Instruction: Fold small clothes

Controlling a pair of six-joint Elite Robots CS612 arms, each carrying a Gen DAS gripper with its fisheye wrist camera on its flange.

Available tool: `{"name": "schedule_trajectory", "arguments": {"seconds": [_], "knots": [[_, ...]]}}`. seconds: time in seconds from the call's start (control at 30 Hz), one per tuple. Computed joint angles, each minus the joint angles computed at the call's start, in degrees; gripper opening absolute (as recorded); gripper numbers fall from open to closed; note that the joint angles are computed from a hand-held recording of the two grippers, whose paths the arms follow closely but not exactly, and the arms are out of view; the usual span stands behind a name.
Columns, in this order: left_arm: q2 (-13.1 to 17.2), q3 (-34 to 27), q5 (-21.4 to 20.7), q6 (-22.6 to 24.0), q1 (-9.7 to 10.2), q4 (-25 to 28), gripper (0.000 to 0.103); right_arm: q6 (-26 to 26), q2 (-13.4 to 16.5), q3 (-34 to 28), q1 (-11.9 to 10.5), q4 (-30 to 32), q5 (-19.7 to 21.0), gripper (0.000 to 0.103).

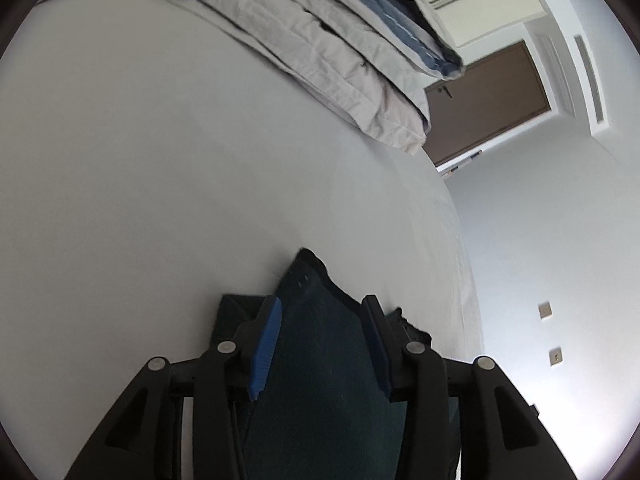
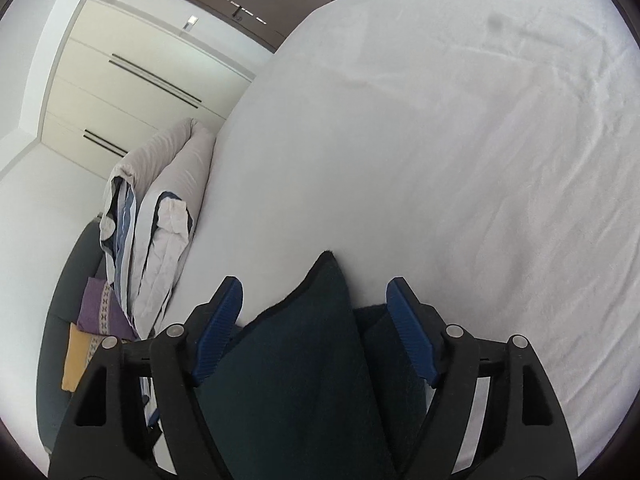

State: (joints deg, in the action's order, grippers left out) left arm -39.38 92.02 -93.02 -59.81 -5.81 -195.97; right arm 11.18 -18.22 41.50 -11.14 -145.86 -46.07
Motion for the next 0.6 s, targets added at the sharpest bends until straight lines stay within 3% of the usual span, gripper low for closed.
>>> {"name": "schedule_trajectory", "arguments": {"seconds": [0.1, 0.2, 0.3, 0.4, 0.43, 0.47, 0.6], "knots": [[-1.7, 2.1, 3.2, 5.7, -2.49, 1.0, 0.044, -6.4, -3.7, 6.0, 0.6, 0.5, 2.2, 0.074], [-3.2, 4.3, 7.3, 9.9, -4.89, 1.9, 0.044, -17.4, -8.3, 13.9, 1.2, 2.6, 3.8, 0.074], [-3.4, 5.3, 8.1, 11.7, -5.86, 4.1, 0.046, -26.5, -10.9, 18.5, 2.1, 5.2, 1.0, 0.074], [-2.9, 5.7, 8.6, 10.4, -5.65, 7.9, 0.044, -27.0, -11.3, 20.3, 2.5, 4.8, -5.4, 0.068], [-2.6, 6.3, 8.0, 9.7, -5.49, 6.7, 0.039, -26.7, -11.2, 21.1, 2.0, 3.5, -5.6, 0.057], [-2.5, 7.1, 7.8, 9.7, -5.44, 4.9, 0.037, -26.3, -11.4, 21.7, 1.4, 2.9, -5.1, 0.054], [-3.6, 9.0, 8.9, 9.8, -5.94, 3.7, 0.035, -21.0, -12.9, 24.8, 0.0, -2.0, -5.5, 0.054]]}}
